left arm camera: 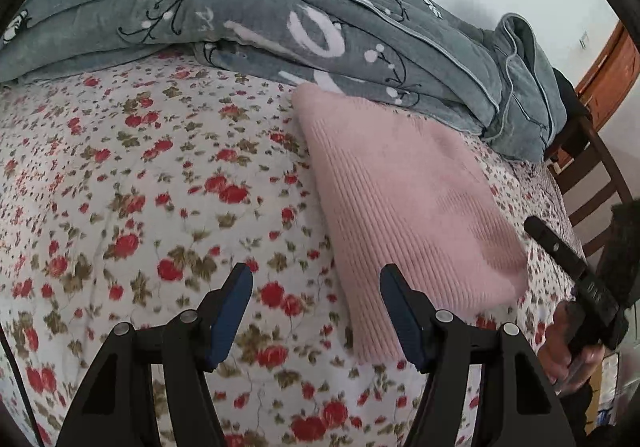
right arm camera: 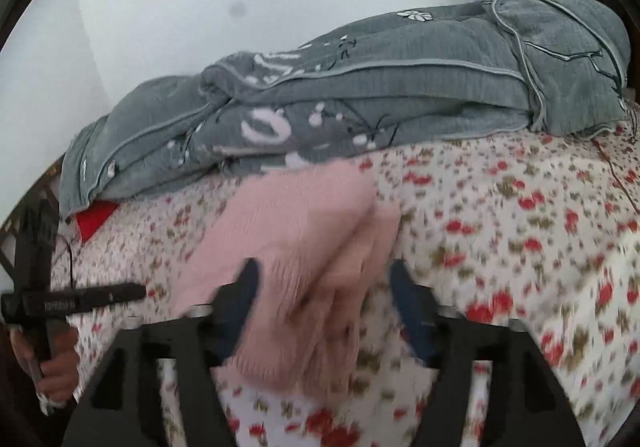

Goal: Fold small clothes

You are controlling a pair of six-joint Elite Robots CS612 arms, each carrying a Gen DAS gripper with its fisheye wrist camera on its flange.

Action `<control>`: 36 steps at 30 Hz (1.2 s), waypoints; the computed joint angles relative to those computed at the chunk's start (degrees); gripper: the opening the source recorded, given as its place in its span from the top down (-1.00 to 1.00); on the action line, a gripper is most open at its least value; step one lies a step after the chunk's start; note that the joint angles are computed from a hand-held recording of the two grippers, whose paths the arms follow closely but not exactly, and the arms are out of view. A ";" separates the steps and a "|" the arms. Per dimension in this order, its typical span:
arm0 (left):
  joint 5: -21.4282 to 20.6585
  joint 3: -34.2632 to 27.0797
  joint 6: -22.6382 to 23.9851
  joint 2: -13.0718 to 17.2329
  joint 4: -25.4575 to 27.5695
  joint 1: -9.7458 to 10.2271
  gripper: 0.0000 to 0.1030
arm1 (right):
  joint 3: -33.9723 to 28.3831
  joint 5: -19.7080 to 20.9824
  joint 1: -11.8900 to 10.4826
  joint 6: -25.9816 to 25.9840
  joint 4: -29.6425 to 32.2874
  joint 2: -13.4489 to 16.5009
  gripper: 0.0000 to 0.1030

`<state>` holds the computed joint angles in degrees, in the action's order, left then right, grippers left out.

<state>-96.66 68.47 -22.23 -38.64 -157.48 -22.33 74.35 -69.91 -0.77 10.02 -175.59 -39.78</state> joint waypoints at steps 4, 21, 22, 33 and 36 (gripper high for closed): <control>0.38 -1.94 -0.42 1.00 0.32 0.44 -0.25 | -7.39 4.68 -0.65 5.43 7.67 3.57 -0.55; -3.72 -5.71 -1.01 3.78 3.18 1.13 -0.25 | -9.59 1.11 -0.45 3.27 9.45 6.29 0.29; -3.80 -5.44 -0.63 3.60 2.89 1.02 -0.25 | -8.80 0.13 -0.51 2.88 9.25 5.48 0.23; 1.35 -8.05 0.70 4.63 4.47 -2.13 -0.31 | 1.43 -6.41 1.58 -5.89 5.48 0.68 0.21; 0.33 -7.63 -2.64 5.08 4.32 -2.09 -0.33 | 2.33 -4.68 0.94 -1.59 6.00 0.52 0.07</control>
<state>-96.34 60.84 -24.87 -33.56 -153.16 -24.42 76.68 -74.60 0.17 8.42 -169.59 -39.26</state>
